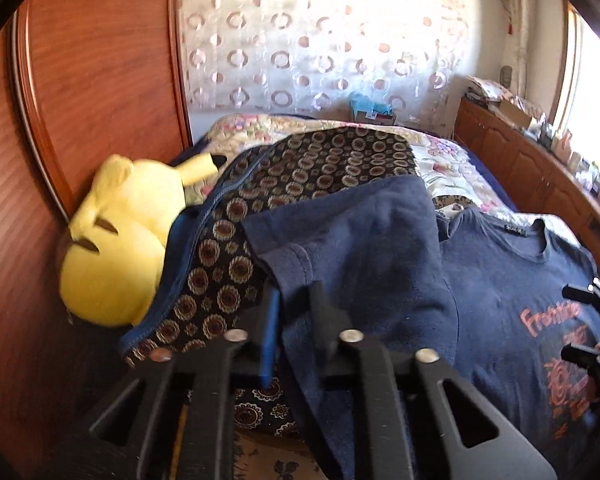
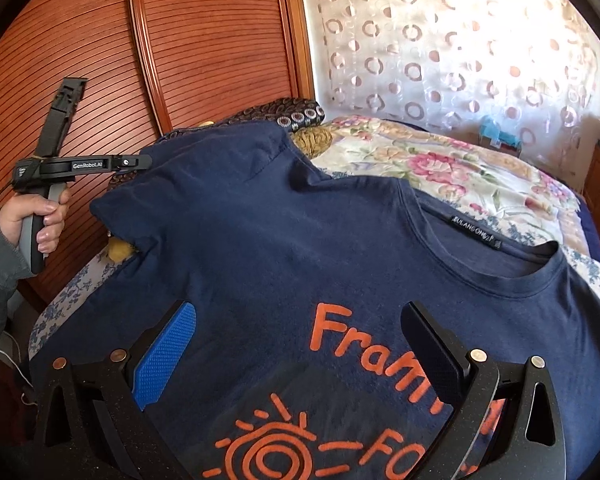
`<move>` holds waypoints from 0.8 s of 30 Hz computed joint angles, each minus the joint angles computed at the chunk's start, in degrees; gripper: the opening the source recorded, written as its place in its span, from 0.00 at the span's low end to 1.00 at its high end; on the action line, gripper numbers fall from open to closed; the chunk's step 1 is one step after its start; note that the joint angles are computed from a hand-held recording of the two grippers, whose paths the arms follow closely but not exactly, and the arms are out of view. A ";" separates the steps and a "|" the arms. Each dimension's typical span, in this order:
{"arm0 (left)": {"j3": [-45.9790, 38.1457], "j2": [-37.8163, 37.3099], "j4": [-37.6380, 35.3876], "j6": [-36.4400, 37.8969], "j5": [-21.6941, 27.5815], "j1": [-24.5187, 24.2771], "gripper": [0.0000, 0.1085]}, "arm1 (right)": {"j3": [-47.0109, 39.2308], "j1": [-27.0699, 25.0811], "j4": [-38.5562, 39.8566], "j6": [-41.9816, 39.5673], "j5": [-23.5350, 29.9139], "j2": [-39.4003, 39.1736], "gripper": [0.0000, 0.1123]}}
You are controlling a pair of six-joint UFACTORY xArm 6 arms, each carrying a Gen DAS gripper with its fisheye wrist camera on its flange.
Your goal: Fold small clothes
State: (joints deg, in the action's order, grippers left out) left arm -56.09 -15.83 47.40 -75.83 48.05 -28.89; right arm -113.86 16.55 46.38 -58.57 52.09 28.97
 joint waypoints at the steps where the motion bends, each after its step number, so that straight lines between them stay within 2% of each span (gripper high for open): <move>1: -0.53 0.22 0.17 0.72 0.14 -0.20 0.06 | -0.79 0.39 -0.51 0.72 -0.16 0.68 0.91; 8: -6.75 3.79 -1.26 6.79 -3.80 -1.68 0.03 | -1.65 0.64 -1.34 2.49 -1.58 1.74 0.91; 15: -20.12 14.85 -8.85 17.89 -10.89 -4.67 0.03 | 2.96 -0.50 0.54 2.32 -6.17 -1.66 0.91; 18: -25.18 18.87 -11.51 21.61 -9.55 -6.61 0.04 | 7.43 -1.05 1.69 1.83 -8.74 -4.54 0.91; 20: -26.76 19.77 -11.73 22.42 -7.70 -7.54 0.10 | 9.79 -1.33 1.70 1.84 -10.21 -5.82 0.91; 22: -25.32 18.59 -11.30 21.72 -8.00 -7.67 0.35 | 11.89 -1.22 1.48 1.92 -11.28 -7.16 0.91; 24: -23.42 17.01 -9.38 20.03 -7.10 -7.87 0.47 | 13.88 -0.65 1.00 2.25 -12.74 -8.35 0.91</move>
State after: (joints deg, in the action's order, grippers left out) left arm -79.50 1.18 38.03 -55.80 40.95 -36.76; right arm -99.97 15.90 47.38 -56.33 39.34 20.62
